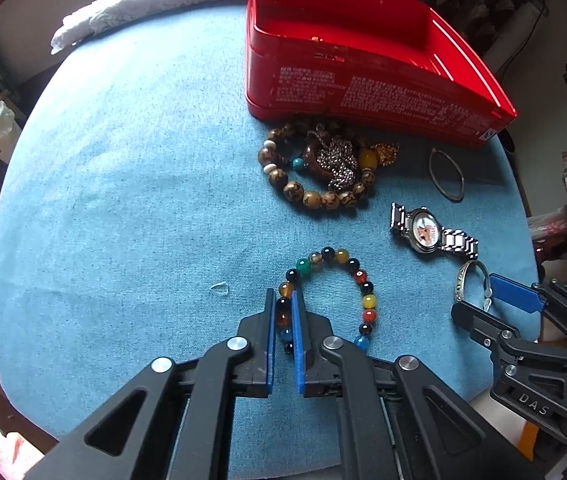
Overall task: Organize jewelry
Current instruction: 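Lower right tool and close it on the silver bangle, then carry bracelet in left tool while right tool carries bangle into red tin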
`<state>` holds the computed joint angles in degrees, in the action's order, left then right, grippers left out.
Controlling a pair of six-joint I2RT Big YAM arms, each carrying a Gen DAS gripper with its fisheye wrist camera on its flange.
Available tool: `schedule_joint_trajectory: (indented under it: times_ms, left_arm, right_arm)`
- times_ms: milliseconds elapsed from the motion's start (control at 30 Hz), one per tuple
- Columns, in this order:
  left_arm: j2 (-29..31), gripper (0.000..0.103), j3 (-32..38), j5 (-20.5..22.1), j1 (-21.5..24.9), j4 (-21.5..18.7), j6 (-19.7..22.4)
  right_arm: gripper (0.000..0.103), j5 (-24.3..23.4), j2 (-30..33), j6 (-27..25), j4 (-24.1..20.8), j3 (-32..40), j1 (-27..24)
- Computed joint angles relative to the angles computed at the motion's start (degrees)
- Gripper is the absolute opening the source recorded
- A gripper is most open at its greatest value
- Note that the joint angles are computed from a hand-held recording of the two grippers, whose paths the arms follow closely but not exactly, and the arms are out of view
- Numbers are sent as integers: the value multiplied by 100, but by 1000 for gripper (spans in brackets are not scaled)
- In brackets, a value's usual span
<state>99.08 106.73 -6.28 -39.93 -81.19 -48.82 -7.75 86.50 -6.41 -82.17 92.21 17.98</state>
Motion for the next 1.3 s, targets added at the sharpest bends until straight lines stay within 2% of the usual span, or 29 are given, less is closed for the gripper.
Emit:
schedule_joint_trajectory:
  times_ms: [233,867,1067,1300]
  left_arm:
    - [-263,7,-16,96,-15,327,15]
    - [-436,7,498,-98,45,458,201]
    - [-259,7,920,-248,116,486,371]
    - [124,7,1646,-201,317,491,674]
  right_arm:
    - [47,-69,-105,-99,-94,198,-227]
    - [47,-231,129,-253,-208,1014,-244]
    - [47,-298,374,-348,-279,1502,-255]
    - [47,-272,795,-425,-366,2280,-285]
